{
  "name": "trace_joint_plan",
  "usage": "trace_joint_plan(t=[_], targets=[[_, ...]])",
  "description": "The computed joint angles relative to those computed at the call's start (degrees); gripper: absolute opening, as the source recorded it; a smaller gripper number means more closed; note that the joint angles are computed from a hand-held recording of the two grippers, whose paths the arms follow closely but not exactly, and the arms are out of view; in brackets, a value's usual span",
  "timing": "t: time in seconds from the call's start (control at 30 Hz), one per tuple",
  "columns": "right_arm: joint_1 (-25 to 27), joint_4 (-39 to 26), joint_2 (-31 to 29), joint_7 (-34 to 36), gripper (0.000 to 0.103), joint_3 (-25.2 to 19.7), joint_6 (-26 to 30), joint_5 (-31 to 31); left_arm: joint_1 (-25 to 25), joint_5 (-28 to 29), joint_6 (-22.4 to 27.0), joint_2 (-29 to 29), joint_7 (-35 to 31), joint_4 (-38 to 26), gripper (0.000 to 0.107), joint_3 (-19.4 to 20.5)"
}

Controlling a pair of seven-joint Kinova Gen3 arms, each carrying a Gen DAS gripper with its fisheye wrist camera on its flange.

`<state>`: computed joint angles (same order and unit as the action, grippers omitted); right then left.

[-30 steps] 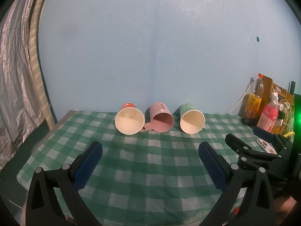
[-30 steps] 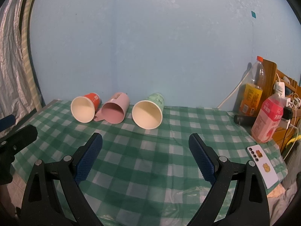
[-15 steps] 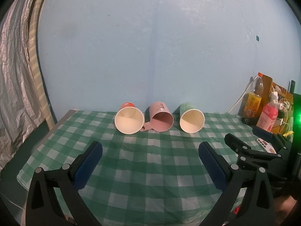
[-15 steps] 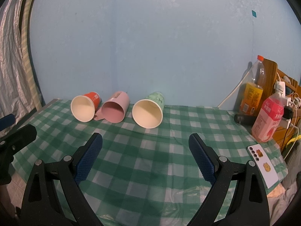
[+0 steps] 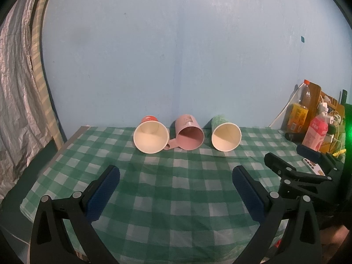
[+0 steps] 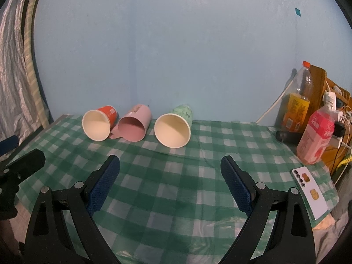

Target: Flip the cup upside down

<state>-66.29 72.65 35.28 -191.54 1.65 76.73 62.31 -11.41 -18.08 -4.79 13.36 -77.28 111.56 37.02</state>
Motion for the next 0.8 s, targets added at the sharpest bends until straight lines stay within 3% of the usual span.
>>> trace_joint_plan(t=[0.1, 0.27, 0.47, 0.63, 0.8], targets=[[0.9, 0.3, -0.7, 0.7, 0.092, -0.2, -0.9, -0.4, -2.1, 0.1, 3.3, 1.7, 0.0, -2.8, 0.103, 3.1], [3.0, 0.3, -2.4, 1.6, 0.092, -0.3, -1.9, -1.5, -0.6, 9.1, 13.2, 5.3, -10.0, -11.7, 0.103, 3.2], [6.8, 0.0, -5.0, 6.2, 0.092, -1.1, -5.5, -2.8, 8.9, 13.6, 27.2, 9.1, -15.0, -25.4, 0.103, -6.0], [9.8, -3.2, -6.0, 12.6, 0.092, -1.0, -7.1, -5.1, 13.9, 8.9, 38.6, 15.1, -11.7, -38.7, 0.103, -7.5], [14.2, -5.5, -7.5, 18.1, 0.092, -1.2, -11.9, -9.9, 14.4, -1.3, 48.9, 23.7, -6.4, -52.0, 0.103, 1.4]])
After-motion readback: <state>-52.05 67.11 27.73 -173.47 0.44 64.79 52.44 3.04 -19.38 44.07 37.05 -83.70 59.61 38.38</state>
